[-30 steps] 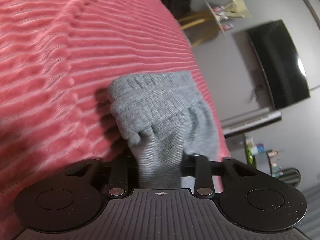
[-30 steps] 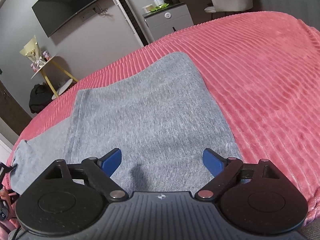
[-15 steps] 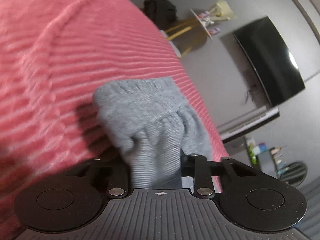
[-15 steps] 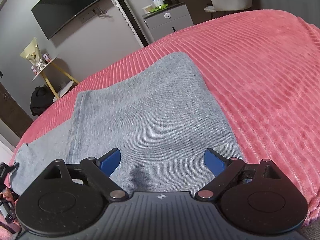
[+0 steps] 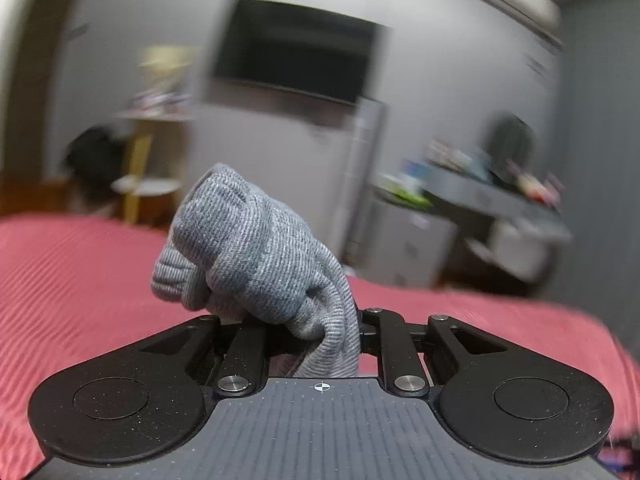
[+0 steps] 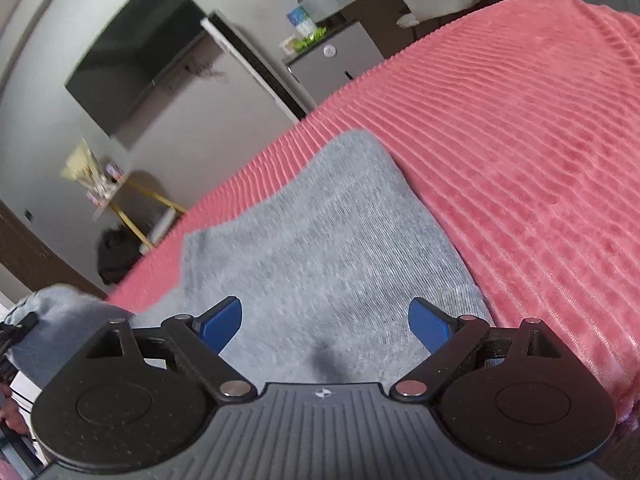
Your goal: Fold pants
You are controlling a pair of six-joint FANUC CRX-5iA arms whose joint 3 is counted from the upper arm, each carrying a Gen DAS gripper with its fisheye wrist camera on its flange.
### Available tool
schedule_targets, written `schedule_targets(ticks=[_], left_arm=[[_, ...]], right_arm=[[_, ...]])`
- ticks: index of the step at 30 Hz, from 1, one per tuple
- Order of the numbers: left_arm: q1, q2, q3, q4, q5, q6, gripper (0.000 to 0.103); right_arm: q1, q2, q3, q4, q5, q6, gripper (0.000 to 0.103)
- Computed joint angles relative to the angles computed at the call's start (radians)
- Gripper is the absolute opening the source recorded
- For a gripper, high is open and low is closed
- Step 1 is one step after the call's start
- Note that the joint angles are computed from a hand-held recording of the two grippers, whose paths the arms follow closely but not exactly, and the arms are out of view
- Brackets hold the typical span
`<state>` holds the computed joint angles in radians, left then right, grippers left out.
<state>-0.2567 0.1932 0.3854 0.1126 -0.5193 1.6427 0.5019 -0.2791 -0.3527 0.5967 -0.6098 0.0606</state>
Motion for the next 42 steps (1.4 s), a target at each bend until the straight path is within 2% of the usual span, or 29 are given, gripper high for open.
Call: schedule_targets(ticks=[3,5,7,8,9,10,11,12,13,15,17,18,20,22,24,27,30,33,34,35,37,39,41,42], left_arm=[[-0.082,0.041,0.019,0.087,-0.033,-0.209,0.021],[-0.137,0.087,0.064,0.086,-0.111,-0.245,0.032],[-0.18,0.113,0.071,0.081,-0.148,-0.244,0.053],[-0.193,0.126,0.079,0.081,-0.182,-0.257,0.056],[-0.201,0.124,0.069,0.073,-0.191,-0.252,0.057],[-0.207,0.109,0.047,0.047,-0.181,-0.22,0.061],[-0.213,0.085,0.016,0.02,-0.163,-0.169,0.067],[-0.213,0.07,-0.001,-0.002,-0.155,-0.121,0.079],[-0.214,0.044,-0.017,-0.064,-0.157,-0.021,0.082],[-0.226,0.018,0.005,-0.206,-0.21,0.165,0.082],[-0.237,0.005,0.05,-0.373,-0.31,0.373,0.083],[-0.232,0.013,0.08,-0.414,-0.349,0.441,0.085],[-0.226,0.004,0.083,-0.495,-0.378,0.59,0.087],[-0.208,-0.007,0.068,-0.519,-0.409,0.684,0.087],[-0.16,0.003,0.062,-0.425,-0.417,0.74,0.087],[-0.146,0.007,0.055,-0.413,-0.426,0.803,0.087],[-0.141,-0.008,0.021,-0.395,-0.389,0.786,0.087],[-0.138,-0.012,-0.004,-0.379,-0.344,0.776,0.087],[-0.152,-0.006,0.013,-0.392,-0.359,0.796,0.087],[-0.152,-0.007,0.014,-0.393,-0.358,0.807,0.087],[-0.147,-0.018,-0.005,-0.388,-0.334,0.824,0.087],[-0.137,-0.026,-0.027,-0.365,-0.304,0.827,0.087],[-0.134,-0.026,-0.031,-0.352,-0.298,0.829,0.087],[-0.134,-0.025,-0.03,-0.35,-0.298,0.829,0.087]], right_arm=[[-0.011,-0.031,-0.045,0.051,0.055,-0.074,0.091],[-0.018,-0.046,-0.064,0.069,0.083,-0.103,0.092],[-0.026,-0.057,-0.074,0.068,0.112,-0.101,0.092],[-0.028,-0.063,-0.081,0.07,0.126,-0.097,0.092],[-0.028,-0.067,-0.084,0.068,0.136,-0.09,0.092],[-0.029,-0.072,-0.086,0.056,0.148,-0.074,0.092],[-0.03,-0.077,-0.085,0.029,0.161,-0.049,0.092],[-0.03,-0.08,-0.08,-0.004,0.17,-0.022,0.092],[-0.031,-0.082,-0.072,-0.049,0.178,0.016,0.092],[-0.038,-0.074,-0.036,-0.186,0.182,0.121,0.092],[-0.051,-0.052,0.022,-0.342,0.156,0.244,0.092],[-0.06,-0.038,0.056,-0.426,0.135,0.309,0.092],[-0.085,-0.003,0.13,-0.594,0.084,0.435,0.092],[-0.086,0.022,0.163,-0.626,0.06,0.459,0.092],[-0.076,0.058,0.196,-0.619,0.013,0.429,0.091],[-0.088,0.093,0.22,-0.676,0.01,0.39,0.091],[-0.09,0.129,0.238,-0.677,0.032,0.329,0.092],[-0.116,0.176,0.304,-0.789,0.019,0.399,0.093],[-0.112,0.189,0.314,-0.776,0.023,0.387,0.091],[-0.105,0.197,0.313,-0.75,0.041,0.361,0.073],[-0.099,0.217,0.321,-0.716,0.044,0.306,0.044],[-0.089,0.226,0.31,-0.684,0.064,0.243,0.045],[-0.078,0.236,0.312,-0.667,0.062,0.235,0.054],[-0.073,0.244,0.327,-0.657,0.045,0.246,0.055]])
